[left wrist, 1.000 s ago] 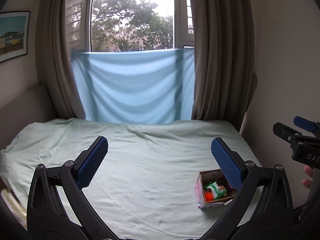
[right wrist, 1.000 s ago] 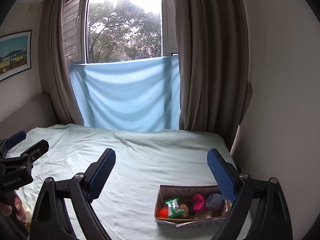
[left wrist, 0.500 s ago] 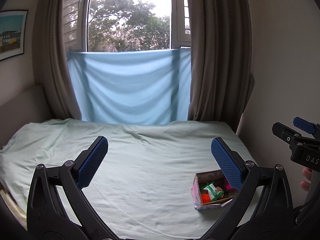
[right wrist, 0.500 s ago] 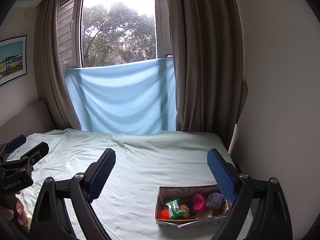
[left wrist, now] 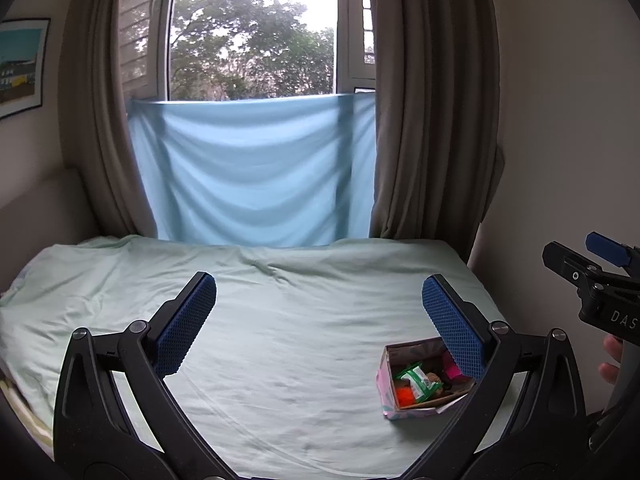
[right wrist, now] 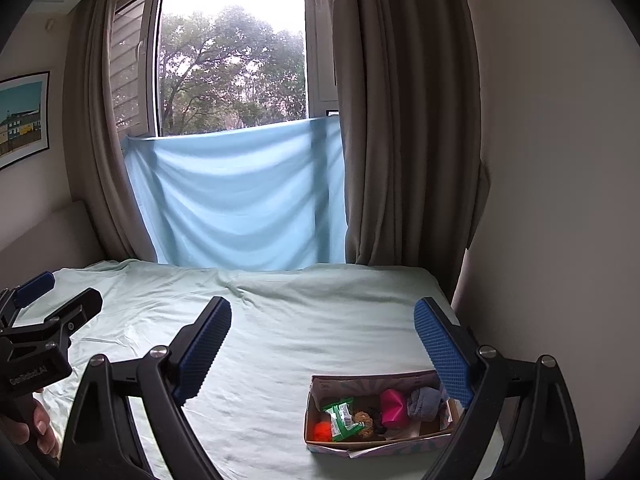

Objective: Organize soft objects

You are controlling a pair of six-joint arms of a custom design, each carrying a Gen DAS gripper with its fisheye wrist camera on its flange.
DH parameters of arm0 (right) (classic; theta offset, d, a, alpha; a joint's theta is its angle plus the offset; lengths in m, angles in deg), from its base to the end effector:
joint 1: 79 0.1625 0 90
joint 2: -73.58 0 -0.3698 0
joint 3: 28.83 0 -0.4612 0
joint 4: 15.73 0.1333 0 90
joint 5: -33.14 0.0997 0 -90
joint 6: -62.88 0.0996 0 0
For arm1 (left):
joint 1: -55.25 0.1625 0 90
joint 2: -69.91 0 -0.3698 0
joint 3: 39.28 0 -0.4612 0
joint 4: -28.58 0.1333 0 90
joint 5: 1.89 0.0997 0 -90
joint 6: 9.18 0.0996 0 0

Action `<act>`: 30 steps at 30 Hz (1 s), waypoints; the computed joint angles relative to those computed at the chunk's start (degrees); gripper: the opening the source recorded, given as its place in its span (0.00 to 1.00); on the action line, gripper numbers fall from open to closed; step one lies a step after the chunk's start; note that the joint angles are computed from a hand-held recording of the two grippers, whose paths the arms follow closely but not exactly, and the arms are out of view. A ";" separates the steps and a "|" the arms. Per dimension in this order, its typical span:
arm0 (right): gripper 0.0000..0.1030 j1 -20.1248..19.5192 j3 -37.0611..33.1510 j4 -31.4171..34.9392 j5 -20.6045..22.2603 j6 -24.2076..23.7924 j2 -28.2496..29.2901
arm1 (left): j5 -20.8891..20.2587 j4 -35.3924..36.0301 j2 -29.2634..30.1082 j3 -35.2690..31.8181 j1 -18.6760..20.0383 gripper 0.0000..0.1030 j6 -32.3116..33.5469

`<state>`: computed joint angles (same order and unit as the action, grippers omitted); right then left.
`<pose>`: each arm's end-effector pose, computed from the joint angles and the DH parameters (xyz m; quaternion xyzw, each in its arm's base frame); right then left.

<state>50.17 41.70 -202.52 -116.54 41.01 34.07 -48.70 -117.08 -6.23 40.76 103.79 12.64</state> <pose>0.5213 -0.5650 0.2304 0.1372 -0.7647 0.5285 0.3423 -0.2909 -0.6336 0.5235 0.3021 0.7965 -0.4564 0.2571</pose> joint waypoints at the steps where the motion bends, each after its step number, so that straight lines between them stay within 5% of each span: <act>1: 0.88 0.00 -0.06 0.08 -0.01 0.03 -0.01 | 0.07 -0.04 -0.07 0.12 -0.01 1.00 -0.01; 30: 0.88 -0.06 -0.99 2.10 -0.17 1.12 0.08 | 1.63 -0.90 0.64 0.10 -0.18 1.00 1.18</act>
